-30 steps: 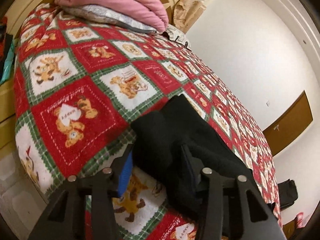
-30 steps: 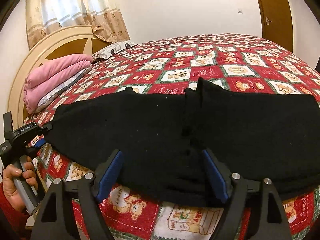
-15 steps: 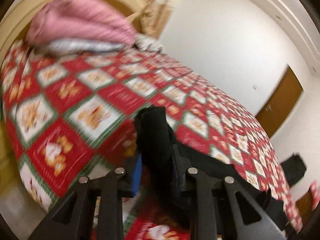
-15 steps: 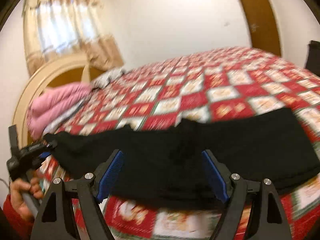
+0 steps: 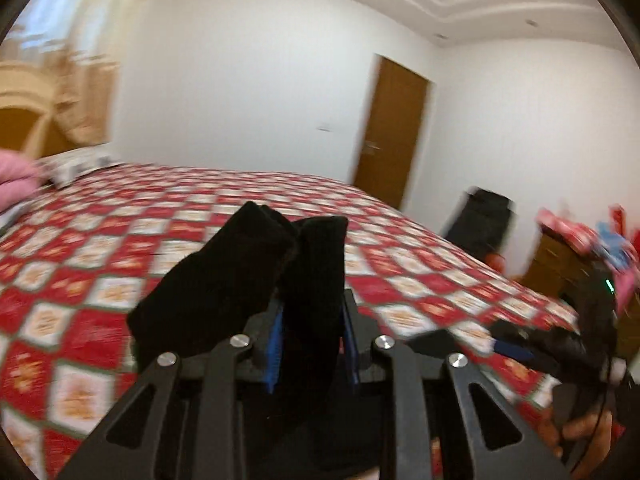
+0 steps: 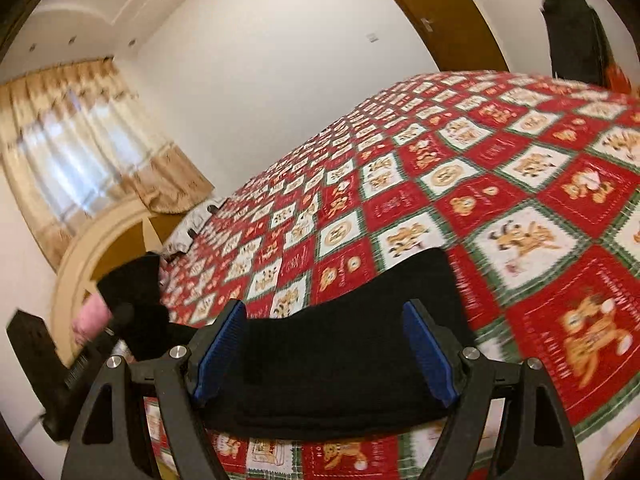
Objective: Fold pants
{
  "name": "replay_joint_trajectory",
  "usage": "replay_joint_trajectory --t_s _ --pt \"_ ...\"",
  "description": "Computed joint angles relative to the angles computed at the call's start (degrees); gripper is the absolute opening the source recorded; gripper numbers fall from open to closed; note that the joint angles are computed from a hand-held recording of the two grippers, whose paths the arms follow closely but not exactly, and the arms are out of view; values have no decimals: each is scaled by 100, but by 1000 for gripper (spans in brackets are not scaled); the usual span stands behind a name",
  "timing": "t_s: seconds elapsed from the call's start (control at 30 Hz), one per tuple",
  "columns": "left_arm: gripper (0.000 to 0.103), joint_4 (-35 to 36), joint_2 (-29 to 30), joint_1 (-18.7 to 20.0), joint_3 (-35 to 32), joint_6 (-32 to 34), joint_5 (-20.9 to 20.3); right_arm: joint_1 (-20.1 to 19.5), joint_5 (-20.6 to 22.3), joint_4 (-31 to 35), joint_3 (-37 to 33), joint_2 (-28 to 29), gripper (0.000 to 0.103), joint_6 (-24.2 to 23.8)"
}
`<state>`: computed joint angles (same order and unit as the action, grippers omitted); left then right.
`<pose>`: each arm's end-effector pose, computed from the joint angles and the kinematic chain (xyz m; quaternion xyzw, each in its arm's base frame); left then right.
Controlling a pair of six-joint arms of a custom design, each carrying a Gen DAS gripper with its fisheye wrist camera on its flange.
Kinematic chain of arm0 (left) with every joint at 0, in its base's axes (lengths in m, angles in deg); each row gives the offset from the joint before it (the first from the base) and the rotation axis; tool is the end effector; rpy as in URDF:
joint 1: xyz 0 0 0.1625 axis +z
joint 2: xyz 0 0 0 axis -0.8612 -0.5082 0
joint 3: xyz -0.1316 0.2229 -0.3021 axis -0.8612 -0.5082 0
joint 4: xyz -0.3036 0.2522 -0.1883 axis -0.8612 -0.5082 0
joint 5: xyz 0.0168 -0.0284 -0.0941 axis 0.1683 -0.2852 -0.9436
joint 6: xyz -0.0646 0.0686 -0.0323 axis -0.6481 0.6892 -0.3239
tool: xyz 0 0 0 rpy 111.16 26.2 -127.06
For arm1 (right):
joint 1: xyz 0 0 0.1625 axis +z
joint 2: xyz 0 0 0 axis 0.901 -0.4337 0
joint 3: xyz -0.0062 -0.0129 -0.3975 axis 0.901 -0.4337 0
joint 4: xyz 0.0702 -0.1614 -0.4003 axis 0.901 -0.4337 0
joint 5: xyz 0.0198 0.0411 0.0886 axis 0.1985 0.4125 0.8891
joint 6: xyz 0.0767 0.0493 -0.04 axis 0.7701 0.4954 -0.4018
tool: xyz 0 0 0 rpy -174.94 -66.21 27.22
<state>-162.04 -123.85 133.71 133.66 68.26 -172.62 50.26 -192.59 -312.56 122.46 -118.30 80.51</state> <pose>-0.0372 -0.5935 0.2921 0.4210 0.8294 -0.3661 0.0282 0.2852 -0.4614 0.0159 -0.0657 -0.8068 0.5681 0.1487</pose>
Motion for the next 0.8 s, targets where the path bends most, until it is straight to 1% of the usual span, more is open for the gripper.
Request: replay_joint_trajectory --t_s 0.03,0.07,0.13,0.17,0.27,0.33,0.4,0.47,0.53,0.63,0.73,0.8 --pt "26 -25 3 -65 126 132 -30 -60 155 -25 146 -101 81 83" --pt "26 -35 33 -138 241 251 -24 -147 397 -60 298 -197 81 193" --pt "26 37 126 -233 449 397 -9 -370 1034 -253 575 -325 81 454" --pt "26 36 186 -275 528 459 54 -514 1413 -352 713 -370 81 665" --pt "25 -73 357 -304 727 792 259 -836 2157 -420 885 -389 82 1078" --pt "25 -121 415 -300 777 965 380 -908 2333 -288 862 -388 82 1069" --pt "25 -158 415 -301 814 1022 411 -951 2464 -59 795 -397 82 978" --pt "25 -204 434 -280 809 1059 391 -1025 2736 311 686 -441 82 869" --pt "25 -324 396 -288 922 1148 343 -1164 3190 894 528 -527 82 811" --pt "25 -551 365 -264 1095 1471 277 -1341 3581 1791 200 -594 81 760" --pt "25 -681 305 -223 1223 1723 203 -1432 3562 2700 -148 -624 81 699" --pt "25 -668 257 -208 1282 1800 173 -1430 3544 2938 -291 -555 81 670"
